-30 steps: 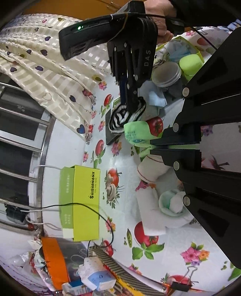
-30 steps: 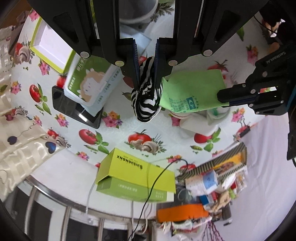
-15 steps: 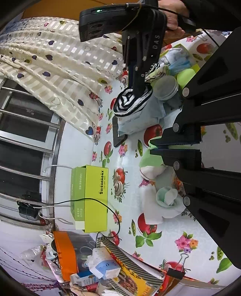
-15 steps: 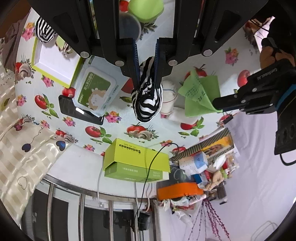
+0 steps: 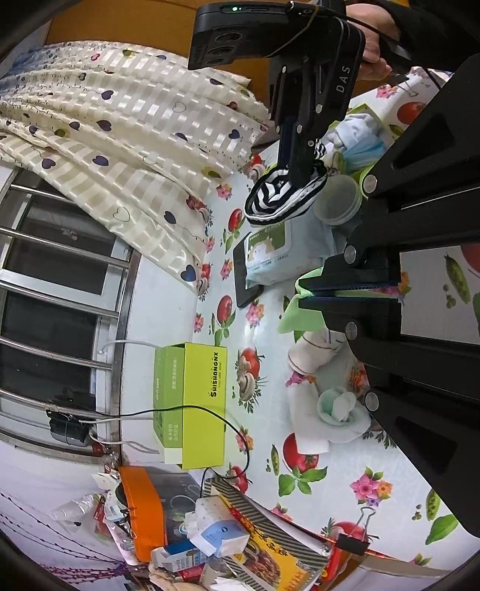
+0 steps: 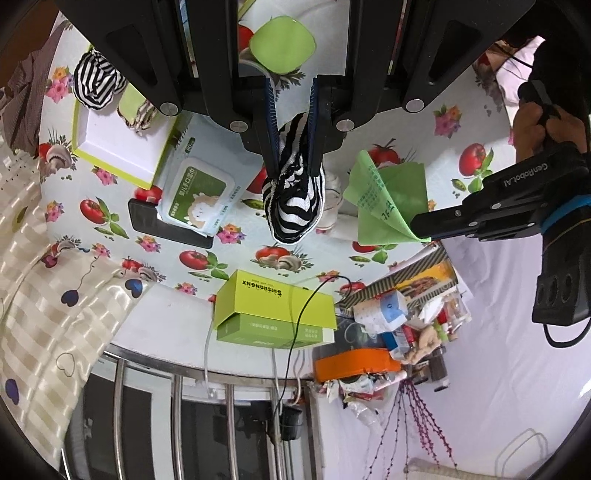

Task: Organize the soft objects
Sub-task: 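Carry the zebra sock and green cloth in both grippers over the white tray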

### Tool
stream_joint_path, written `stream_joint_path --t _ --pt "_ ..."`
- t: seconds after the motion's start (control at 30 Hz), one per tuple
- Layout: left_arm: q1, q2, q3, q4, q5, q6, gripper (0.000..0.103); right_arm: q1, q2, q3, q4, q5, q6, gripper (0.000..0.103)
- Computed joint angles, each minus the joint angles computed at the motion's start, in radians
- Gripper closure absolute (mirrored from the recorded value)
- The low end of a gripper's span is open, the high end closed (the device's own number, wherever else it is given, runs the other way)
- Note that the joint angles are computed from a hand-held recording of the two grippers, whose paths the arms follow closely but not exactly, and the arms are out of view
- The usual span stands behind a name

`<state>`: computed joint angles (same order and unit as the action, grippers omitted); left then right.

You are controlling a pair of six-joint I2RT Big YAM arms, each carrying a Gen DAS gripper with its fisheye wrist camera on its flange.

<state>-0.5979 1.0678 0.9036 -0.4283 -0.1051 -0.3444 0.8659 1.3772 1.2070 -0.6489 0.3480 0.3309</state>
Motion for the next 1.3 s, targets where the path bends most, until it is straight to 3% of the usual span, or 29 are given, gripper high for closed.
stream_joint_path --t 0.7,1.3 --pt "-0.073 0.085 0.126 -0.027 -0.013 0.032 0.101 -0.040 -0.133 -0.099 0.003 0.032 0.025 0.089" --pt "-0.157 0.268 0.303 -0.027 0.034 0.061 0.101 -0.192 -0.289 -0.250 -0.015 0.022 0.080 0.089"
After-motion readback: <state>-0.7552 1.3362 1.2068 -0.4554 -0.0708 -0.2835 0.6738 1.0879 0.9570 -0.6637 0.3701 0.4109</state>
